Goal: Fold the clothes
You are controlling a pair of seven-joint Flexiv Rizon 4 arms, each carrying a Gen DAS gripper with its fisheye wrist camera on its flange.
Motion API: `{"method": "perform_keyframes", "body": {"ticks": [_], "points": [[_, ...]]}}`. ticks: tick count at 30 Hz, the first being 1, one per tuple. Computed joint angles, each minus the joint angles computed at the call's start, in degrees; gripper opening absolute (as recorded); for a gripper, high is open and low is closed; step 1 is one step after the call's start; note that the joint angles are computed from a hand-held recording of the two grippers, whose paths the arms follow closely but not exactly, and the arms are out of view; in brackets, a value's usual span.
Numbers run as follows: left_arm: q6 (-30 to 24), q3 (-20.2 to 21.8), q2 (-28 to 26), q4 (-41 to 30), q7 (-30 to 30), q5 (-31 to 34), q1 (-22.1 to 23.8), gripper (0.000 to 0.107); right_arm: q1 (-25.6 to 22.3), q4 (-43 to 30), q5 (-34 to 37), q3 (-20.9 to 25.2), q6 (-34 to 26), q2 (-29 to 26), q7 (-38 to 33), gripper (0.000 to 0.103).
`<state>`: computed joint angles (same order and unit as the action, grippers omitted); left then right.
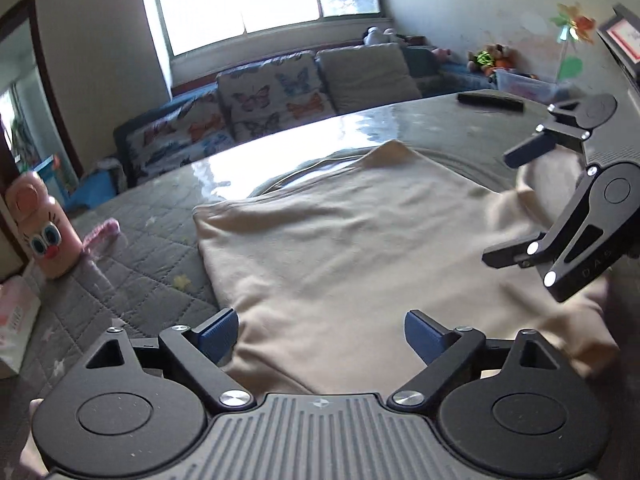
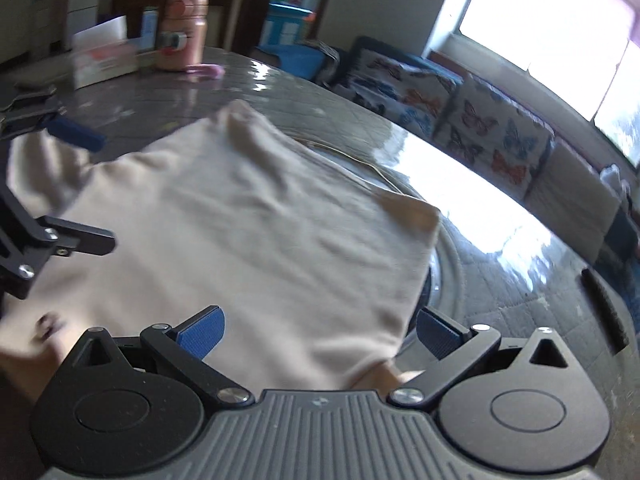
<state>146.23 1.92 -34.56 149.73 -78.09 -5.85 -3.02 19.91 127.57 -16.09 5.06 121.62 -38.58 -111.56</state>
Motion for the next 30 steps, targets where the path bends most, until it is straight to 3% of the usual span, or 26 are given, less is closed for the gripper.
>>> {"method": "perform_keyframes", "body": {"ticks": [10,13,18,26,30], "points": [[10.5,1.2,-5.2,3.5,1.2,-4.4,-6.4,0.094,3.5,10.2,5.4,-0.2,19.0,-2.0,-12.5,0.103],[11.8,0.1,-4.4,3.5,-1.0,-3.8,-5.0,0.095,2.9,12.3,4.7,0.2,21.9,-1.3,-15.3,0.103],[11.9,-1.1,-4.3,2.1,-3.3,-3.4,-4.5,0.096,2.7,12.4,5.3,0.7,20.3,-0.7,-15.0,0.103],[15.2,-0.7,-8.9,2.0,-1.4,-2.7,-6.9,0.096,-1.1,13.7,1.7,1.6,18.9,0.5,-13.2,0.103],[16.5,-1.3,-8.7,3.3,-3.7,-1.8,-5.3,0.097,-2.7,12.4,1.1,2.5,17.4,0.3,-8.7,0.103]]}}
